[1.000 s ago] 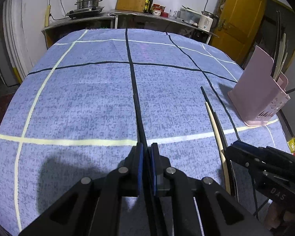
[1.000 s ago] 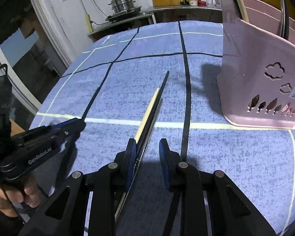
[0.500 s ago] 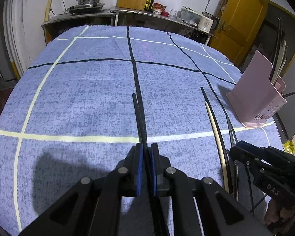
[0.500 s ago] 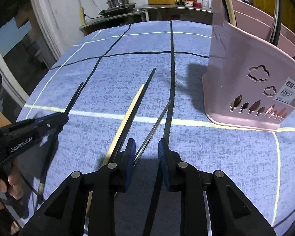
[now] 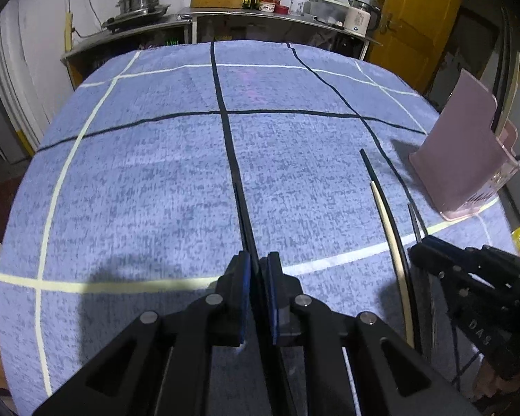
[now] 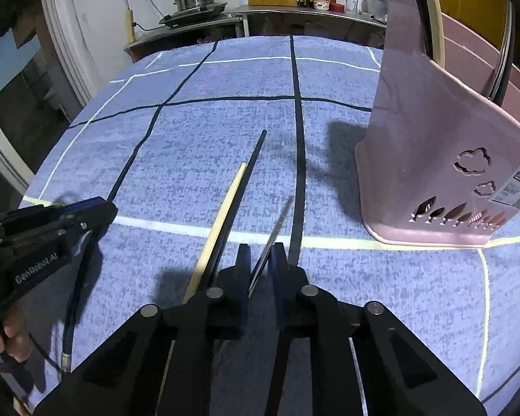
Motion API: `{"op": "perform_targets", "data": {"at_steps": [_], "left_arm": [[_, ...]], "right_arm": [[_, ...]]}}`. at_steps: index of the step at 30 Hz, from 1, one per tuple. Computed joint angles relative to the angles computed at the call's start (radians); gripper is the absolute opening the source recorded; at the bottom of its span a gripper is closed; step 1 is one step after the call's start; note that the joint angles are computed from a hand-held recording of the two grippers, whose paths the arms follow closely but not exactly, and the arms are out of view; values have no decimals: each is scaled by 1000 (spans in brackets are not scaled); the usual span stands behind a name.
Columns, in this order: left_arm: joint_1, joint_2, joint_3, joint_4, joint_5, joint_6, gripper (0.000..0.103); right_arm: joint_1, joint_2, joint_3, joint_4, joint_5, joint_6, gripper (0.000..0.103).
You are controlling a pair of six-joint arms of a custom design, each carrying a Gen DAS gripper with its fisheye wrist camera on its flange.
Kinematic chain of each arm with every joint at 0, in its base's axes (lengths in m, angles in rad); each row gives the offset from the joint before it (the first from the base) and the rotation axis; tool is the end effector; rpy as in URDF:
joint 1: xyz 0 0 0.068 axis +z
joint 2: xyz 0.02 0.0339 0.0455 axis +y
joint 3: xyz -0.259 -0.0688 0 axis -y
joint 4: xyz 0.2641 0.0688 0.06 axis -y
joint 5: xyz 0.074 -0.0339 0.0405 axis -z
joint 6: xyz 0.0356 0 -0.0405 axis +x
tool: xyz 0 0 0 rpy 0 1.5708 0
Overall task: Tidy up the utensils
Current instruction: 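Close the left tool on a black chopstick while the right tool grasps a metal chopstick, then lift both held chopsticks upright and carry them over the pink basket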
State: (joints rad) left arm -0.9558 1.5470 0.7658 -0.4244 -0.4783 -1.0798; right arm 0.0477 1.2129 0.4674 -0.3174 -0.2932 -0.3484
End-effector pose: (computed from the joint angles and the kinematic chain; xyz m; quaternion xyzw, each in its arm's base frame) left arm 0.1757 -0.2203 0.1304 -0.1021 0.9509 -0.0278 0.2909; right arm 0.2158 0.0206 0.1266 -0.2244 0.9316 0.1026 0.2669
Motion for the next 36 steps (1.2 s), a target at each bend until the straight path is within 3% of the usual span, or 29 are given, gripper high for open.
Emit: {"op": "perform_targets", "data": {"at_steps": [7, 13, 25, 36], "left_arm": [[0, 11, 10, -2, -16, 5, 7], [-16, -54, -9, -4, -20, 1, 5], [-133, -256, 76, -187, -163, -17, 5], [-253, -256, 217, -330, -273, -58, 5]], "right_arm": [[-73, 48, 48, -60, -108, -41, 5], [-137, -34, 62, -151, -187, -96, 5], [-338, -194, 177, -427, -391, -247, 5], [-502, -245, 254, -614, -517, -395, 5]]}}
